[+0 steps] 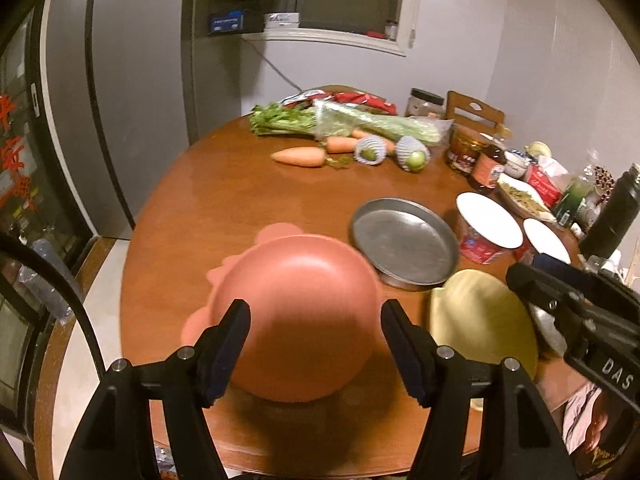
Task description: Organize plates and bowls
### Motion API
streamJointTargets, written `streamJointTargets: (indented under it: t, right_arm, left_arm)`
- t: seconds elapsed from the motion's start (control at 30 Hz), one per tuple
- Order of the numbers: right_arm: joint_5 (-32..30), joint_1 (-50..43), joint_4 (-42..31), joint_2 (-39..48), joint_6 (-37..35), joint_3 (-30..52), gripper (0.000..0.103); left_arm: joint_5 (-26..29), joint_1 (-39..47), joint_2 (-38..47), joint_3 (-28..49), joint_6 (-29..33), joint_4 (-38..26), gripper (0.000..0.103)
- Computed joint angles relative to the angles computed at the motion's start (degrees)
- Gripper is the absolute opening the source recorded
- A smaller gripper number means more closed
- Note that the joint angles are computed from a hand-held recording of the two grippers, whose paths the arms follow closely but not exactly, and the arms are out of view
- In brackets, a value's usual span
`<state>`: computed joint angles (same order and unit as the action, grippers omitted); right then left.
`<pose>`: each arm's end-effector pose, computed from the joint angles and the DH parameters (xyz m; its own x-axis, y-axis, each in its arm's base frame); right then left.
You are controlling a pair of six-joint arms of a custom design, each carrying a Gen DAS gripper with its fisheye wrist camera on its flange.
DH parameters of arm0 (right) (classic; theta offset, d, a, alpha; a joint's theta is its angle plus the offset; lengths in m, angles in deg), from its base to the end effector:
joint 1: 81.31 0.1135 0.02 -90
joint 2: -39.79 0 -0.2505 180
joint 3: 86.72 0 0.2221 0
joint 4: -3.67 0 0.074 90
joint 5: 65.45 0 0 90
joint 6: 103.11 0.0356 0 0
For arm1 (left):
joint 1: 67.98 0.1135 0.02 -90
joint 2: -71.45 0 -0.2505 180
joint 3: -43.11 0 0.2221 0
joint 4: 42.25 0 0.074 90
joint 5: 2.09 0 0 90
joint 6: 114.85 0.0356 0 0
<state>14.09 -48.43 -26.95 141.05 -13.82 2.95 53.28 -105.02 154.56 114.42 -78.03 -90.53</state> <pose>0.3049 0.2048 0.2413 -0.5562 -0.3740 -0.7421 -0.6537 0.7483 0.1128 0.2188 -0.1398 0.2272 -0.6303 -0.3496 -0.6932 -0.3924 0.9139 -0.1041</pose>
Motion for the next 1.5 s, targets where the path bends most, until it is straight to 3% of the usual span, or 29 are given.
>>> streamJointTargets:
  t: [0.4,0.87,1.0,1.5]
  right_arm:
    - [-4.2,-8.8,1.1,-10.7,-1.8,-10.6,0.049]
    - [-8.7,-14.6,1.4,-13.2,-3.8,-19.9,0.049]
    - [-10.5,-15.1,2.0,-12.4,-2.7,-22.3,0.049]
    - [-6.5,-12.4,5.1,-4.9,1.0,-21.0,0.049]
  left_arm:
    - [2.6,-4.2,10.3,8.5,1.7,1.9,0.069]
    - [5.7,-4.9,17.9,11.6,1.4,3.3,0.069]
    - [5.5,-4.9,19.9,12.7,1.7,3.3,0.069]
    - [8.8,-2.8,25.1,15.1,5.7,5.5,0.069]
